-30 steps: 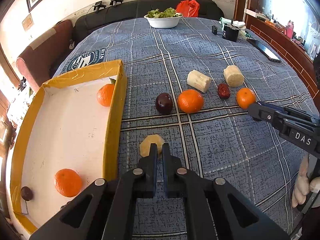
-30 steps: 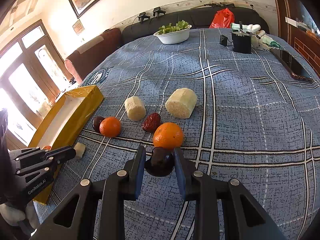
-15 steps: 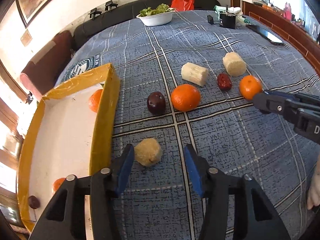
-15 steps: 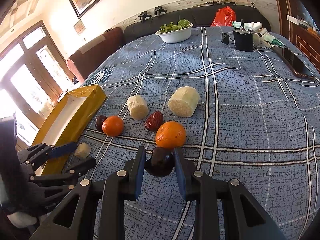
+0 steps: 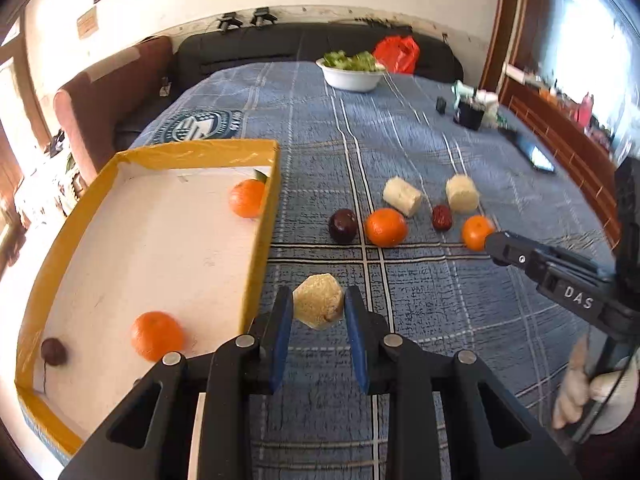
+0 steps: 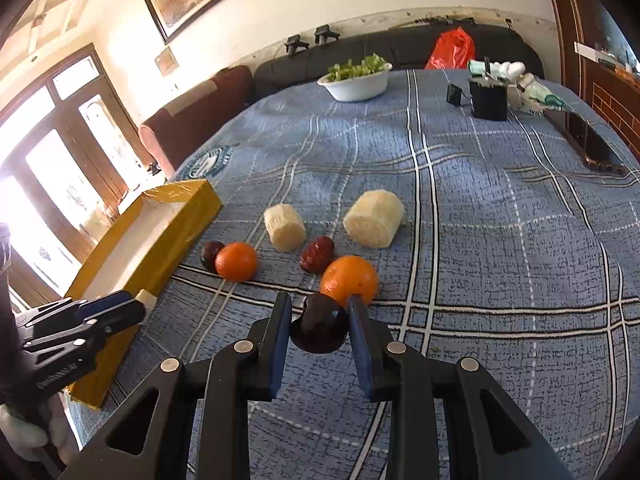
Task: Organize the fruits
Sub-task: 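Close the left tool on the pale round bun, then carry the bun and plum into the tray and open both tools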
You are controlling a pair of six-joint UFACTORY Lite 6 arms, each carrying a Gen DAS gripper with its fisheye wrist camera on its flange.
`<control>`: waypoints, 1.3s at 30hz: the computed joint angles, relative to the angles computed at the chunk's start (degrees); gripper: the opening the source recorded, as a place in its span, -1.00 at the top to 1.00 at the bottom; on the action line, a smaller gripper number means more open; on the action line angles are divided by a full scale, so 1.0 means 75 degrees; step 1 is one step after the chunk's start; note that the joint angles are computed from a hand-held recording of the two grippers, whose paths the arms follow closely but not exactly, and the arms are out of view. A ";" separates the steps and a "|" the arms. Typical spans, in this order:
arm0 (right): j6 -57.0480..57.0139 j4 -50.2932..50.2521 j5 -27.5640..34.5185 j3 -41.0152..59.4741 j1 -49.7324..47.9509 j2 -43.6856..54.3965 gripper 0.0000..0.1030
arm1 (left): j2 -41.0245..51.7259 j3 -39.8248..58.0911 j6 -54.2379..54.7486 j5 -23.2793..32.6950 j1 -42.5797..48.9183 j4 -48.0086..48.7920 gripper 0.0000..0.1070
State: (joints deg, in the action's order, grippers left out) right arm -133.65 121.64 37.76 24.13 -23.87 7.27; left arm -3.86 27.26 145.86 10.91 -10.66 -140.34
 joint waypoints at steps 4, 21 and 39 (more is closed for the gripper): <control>0.1029 -0.1039 0.0427 -0.0289 -0.0136 -0.0732 0.39 | -0.1313 -0.0606 -0.2860 0.0404 0.1144 0.3198 0.52; 0.4668 -0.2001 0.0518 0.1316 0.3656 -0.0169 0.38 | -0.0038 0.0089 -0.3597 0.2552 0.5726 0.5905 0.51; 0.2229 0.1150 -0.3952 0.5379 0.7238 0.3046 0.36 | 0.1356 0.1056 -0.3717 0.3101 0.6719 0.6349 0.46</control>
State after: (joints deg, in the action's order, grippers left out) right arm -116.94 130.27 8.12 64.48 30.42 30.12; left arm 6.30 35.18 117.99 34.17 39.74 -92.72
